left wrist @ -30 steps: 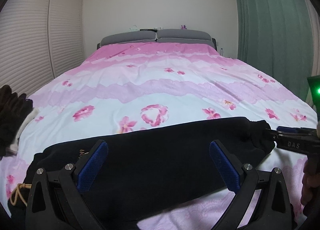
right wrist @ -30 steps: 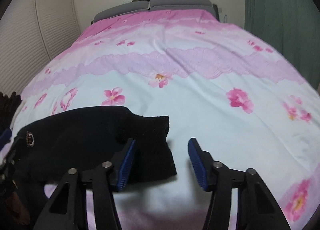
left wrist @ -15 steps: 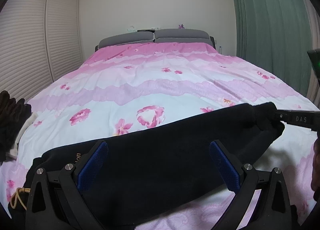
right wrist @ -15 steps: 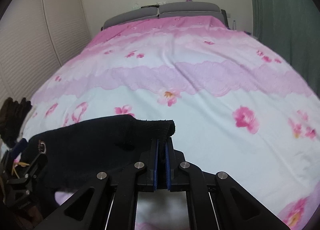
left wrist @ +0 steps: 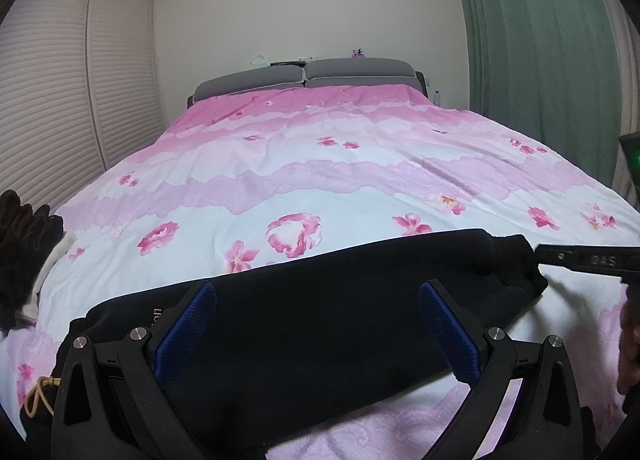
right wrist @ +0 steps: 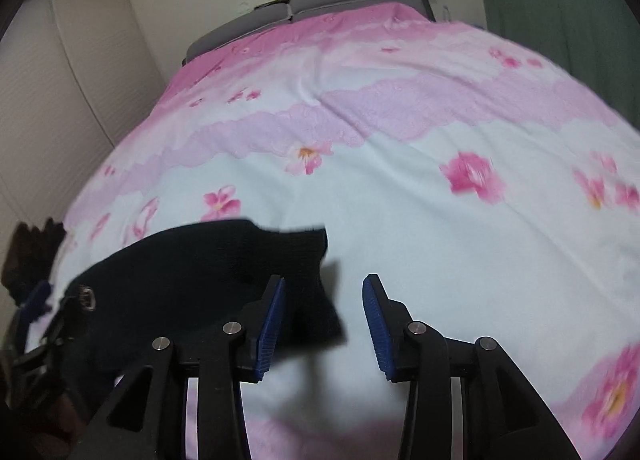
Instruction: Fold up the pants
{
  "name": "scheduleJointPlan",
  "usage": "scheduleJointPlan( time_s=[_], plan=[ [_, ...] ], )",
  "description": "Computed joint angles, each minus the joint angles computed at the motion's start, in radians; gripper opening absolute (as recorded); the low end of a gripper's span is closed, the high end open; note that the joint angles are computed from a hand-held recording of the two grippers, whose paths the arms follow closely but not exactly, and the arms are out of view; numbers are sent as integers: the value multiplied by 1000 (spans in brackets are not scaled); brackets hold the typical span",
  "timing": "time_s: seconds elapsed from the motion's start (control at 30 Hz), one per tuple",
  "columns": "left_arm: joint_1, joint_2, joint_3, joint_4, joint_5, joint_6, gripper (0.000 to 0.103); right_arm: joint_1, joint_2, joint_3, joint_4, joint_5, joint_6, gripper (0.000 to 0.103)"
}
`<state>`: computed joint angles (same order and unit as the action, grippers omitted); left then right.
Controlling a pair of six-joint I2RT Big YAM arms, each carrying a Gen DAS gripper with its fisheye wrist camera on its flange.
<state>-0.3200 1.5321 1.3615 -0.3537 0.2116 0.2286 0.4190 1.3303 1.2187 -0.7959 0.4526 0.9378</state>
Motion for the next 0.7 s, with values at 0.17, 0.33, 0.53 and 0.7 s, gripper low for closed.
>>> scheduleJointPlan(
  time_s=[0.17, 0.33, 0.53, 0.7],
  plan=[
    [-4, -18, -29, 10, -1, 15, 103, -8, -51, -139, 228, -146, 150, 41],
    [-6, -24, -35, 8, -10, 20, 103, -28, -23, -200, 433, -250, 285, 41],
    [-6, -24, -27, 8, -14, 12, 103, -56, 43, -172, 469, -298, 324, 28],
    [-9, -25, -27, 5, -12, 10, 103, -18, 48, -97, 318, -200, 250, 18]
  ],
)
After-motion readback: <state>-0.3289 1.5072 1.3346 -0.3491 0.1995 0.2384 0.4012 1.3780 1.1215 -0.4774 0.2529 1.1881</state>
